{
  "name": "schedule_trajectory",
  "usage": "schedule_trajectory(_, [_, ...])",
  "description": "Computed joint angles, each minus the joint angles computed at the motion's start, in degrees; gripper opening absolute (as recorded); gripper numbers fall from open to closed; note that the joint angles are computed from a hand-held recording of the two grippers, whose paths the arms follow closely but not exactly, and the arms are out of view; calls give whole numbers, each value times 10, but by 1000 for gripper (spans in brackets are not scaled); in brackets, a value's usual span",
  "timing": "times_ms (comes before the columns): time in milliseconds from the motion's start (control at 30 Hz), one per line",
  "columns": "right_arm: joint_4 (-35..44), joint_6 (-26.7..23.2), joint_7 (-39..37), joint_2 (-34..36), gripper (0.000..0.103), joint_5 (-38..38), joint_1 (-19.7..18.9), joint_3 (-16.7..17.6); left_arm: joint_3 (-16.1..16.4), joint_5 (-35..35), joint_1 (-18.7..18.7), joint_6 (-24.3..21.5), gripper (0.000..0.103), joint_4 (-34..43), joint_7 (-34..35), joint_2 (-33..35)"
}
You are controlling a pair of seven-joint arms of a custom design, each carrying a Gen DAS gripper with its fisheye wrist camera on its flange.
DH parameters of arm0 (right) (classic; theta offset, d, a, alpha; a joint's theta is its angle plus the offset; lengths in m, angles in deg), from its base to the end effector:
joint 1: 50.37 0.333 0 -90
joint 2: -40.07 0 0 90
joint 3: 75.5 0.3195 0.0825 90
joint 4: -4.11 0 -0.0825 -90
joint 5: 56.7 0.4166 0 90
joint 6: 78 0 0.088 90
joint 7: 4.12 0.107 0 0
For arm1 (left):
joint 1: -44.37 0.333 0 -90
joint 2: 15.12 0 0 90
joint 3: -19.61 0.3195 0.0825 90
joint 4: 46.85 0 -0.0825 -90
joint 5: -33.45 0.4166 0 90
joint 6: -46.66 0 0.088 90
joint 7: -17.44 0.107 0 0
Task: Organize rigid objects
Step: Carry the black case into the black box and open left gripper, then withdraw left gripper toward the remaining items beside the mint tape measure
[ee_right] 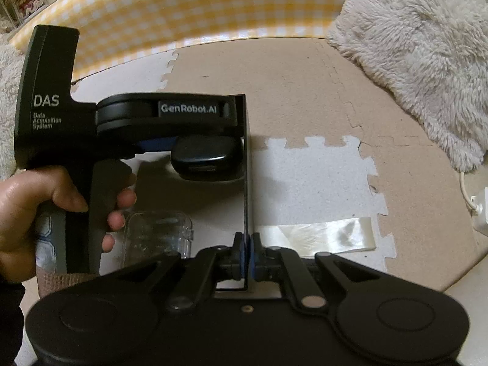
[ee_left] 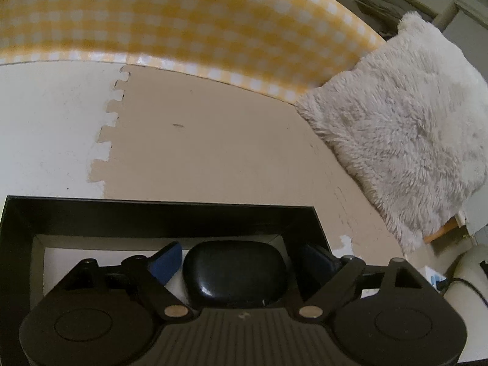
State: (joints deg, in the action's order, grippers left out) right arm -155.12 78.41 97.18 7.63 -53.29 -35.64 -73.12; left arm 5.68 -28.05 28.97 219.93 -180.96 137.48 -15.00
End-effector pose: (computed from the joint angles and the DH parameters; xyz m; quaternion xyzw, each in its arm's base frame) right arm 0.3934 0.1178 0.4138 -0.7013 0.6654 -0.1249 0.2231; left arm 0.5097 -0.2109 0.3651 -0.6563 0.6600 -0.3628 0.0452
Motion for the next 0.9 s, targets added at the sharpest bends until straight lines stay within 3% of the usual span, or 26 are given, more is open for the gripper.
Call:
schedule_trajectory(100, [0,0,-2,0,4,1,0,-1,2,-24,-1,-4,97,-4,26,-12])
schedule_trajectory(233, [1,0,-2,0,4,2,-1,-1,11,31,-5,-16,101,-25,-16,-43])
schedule_trajectory(367, [0,-1,-2,0,4,1,-1,0,31,41,-22,-33,103,-51,-3,-85])
schedule_trajectory(667, [1,-1,10,4,4,-13,-8,12,54,188,-33,-44,103,-127,-88,-185])
schedule_trajectory(900, [2,-4,19,3,4,-27,-9,16,40,322,2,-66,103,-187,-186,-271])
